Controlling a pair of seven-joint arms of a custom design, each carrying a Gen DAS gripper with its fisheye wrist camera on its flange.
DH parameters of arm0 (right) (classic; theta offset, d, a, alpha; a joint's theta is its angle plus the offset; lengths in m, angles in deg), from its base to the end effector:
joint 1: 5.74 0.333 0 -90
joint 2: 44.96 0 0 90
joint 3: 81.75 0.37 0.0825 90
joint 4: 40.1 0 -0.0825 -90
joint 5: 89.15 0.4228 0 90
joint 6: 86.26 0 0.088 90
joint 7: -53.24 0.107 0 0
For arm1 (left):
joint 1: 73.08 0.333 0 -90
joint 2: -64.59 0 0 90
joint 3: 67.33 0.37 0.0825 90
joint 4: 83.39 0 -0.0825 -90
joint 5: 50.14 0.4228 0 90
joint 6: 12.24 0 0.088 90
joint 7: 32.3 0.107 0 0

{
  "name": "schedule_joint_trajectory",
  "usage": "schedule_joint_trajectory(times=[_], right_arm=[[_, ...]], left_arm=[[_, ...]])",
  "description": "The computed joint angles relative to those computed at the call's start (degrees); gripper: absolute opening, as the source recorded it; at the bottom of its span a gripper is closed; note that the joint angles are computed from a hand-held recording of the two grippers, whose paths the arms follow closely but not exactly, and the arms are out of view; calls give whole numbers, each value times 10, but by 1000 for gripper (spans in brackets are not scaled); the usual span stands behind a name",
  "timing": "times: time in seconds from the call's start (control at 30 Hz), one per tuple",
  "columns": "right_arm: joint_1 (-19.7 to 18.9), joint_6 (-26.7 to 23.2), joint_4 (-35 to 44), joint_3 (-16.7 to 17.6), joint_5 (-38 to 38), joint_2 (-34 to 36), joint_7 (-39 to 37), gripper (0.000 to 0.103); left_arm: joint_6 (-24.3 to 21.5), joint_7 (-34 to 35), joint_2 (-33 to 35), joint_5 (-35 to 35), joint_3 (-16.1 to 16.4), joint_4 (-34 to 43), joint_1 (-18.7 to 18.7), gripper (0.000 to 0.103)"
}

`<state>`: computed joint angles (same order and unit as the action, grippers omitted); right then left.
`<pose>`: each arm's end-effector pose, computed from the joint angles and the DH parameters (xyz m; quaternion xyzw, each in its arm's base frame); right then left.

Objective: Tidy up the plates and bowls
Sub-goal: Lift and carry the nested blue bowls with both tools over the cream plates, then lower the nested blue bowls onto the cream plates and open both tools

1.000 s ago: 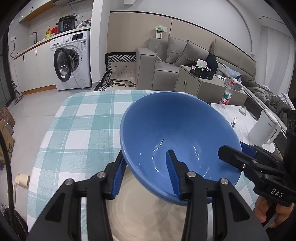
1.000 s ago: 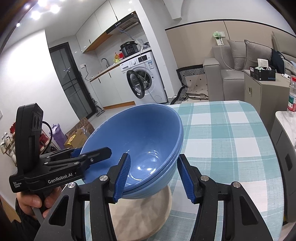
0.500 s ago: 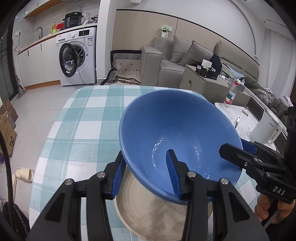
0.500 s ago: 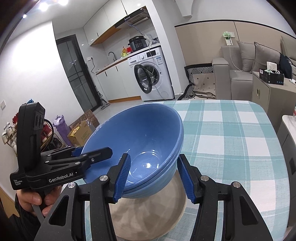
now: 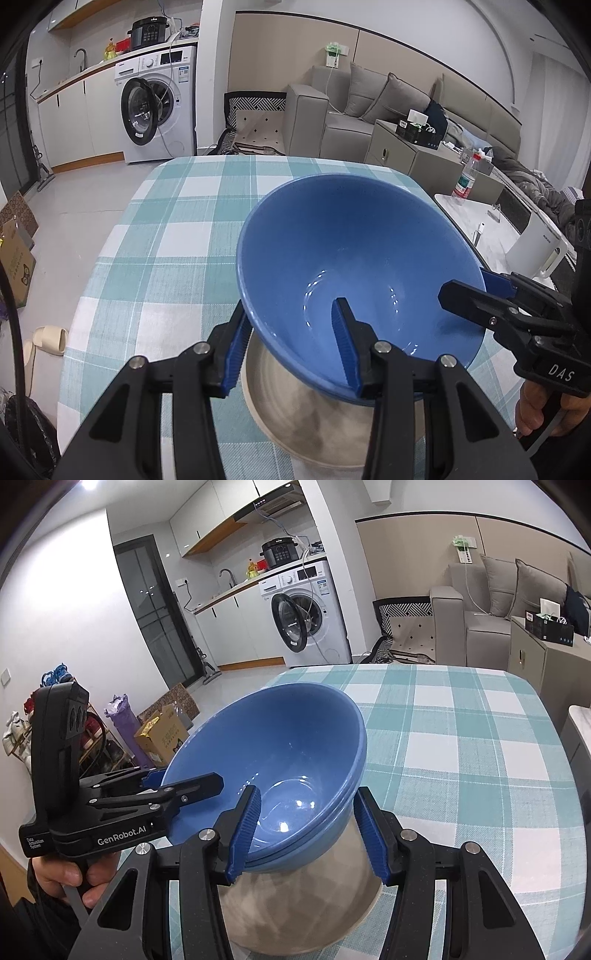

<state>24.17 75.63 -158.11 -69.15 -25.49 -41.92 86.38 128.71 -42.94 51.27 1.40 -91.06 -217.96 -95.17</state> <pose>0.4954 0.3899 0.5036 -0.8252 0.3480 -0.0283 0.4440 0.3564 -0.3802 0.4813 -0.7453 0.5416 -0.2881 0.2612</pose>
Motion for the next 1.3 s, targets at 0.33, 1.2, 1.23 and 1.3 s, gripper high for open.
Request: schedule_joint_trajectory(times=[0.33,1.2,1.23,1.3], right_arm=[[3,-2,-6,0,-42,2,32,54],[3,29,-10,7,-45,10,27,94],[3,29,-10,8,-41,9,23,94],[3,32,-13,8,-39,7,17,95]], left_arm=[[14,8,4,-13,4,-11,-2,43],[41,-26,-33,33,-9,-48,13,89],[43,-28,-33,36,-9,-48,14,89],[41,-28,-35,39,-11,-49,15,95]])
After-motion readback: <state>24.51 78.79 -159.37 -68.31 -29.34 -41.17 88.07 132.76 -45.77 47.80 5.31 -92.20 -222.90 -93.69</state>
